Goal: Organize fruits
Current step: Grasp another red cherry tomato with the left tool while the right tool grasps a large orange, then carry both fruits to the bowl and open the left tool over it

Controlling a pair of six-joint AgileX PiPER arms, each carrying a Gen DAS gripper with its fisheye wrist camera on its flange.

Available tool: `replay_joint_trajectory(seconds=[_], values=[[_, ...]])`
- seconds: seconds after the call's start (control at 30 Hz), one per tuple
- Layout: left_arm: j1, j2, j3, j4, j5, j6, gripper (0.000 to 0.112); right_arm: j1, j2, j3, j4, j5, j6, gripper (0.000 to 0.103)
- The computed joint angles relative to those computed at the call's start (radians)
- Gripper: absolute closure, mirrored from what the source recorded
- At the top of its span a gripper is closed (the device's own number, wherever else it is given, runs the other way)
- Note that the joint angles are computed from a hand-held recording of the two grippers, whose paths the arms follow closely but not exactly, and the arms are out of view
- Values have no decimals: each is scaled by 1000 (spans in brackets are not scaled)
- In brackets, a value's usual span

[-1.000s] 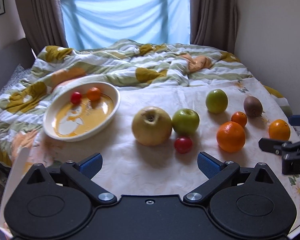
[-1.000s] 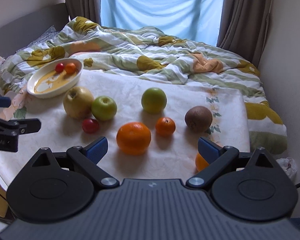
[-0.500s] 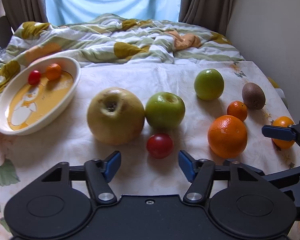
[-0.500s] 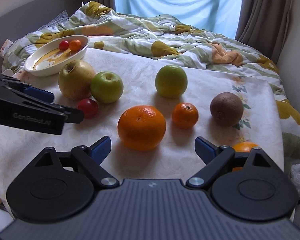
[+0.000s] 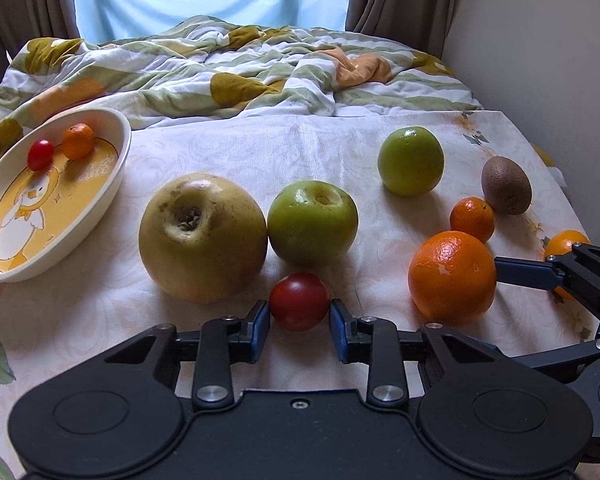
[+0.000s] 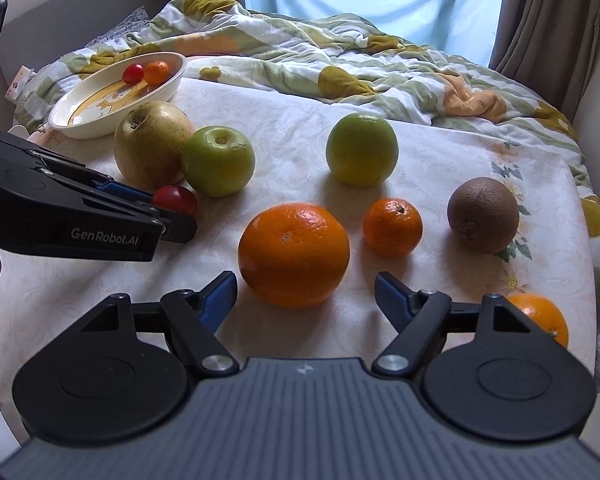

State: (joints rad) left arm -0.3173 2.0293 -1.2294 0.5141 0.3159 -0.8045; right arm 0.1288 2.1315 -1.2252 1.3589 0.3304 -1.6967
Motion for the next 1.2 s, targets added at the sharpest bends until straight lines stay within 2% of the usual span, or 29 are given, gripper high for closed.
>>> replay_joint_trajectory(seconds=[0.37, 0.6, 0.77, 1.0, 1.2], values=[[-1, -28, 49, 49, -7, -28, 78, 2, 28, -46, -66, 24, 66, 23], [1, -48, 86, 86, -23, -60, 78, 11, 41, -60, -4, 25, -16, 25], [-2, -76, 120, 100, -26, -92, 78, 13, 38, -61, -22, 25, 0, 28], [-28, -141, 182, 197, -30, -224, 78, 7, -17, -8, 26, 31, -48, 28], [-72, -224, 248, 355, -13, -420, 78, 9, -84, 48, 19, 22, -26, 28]])
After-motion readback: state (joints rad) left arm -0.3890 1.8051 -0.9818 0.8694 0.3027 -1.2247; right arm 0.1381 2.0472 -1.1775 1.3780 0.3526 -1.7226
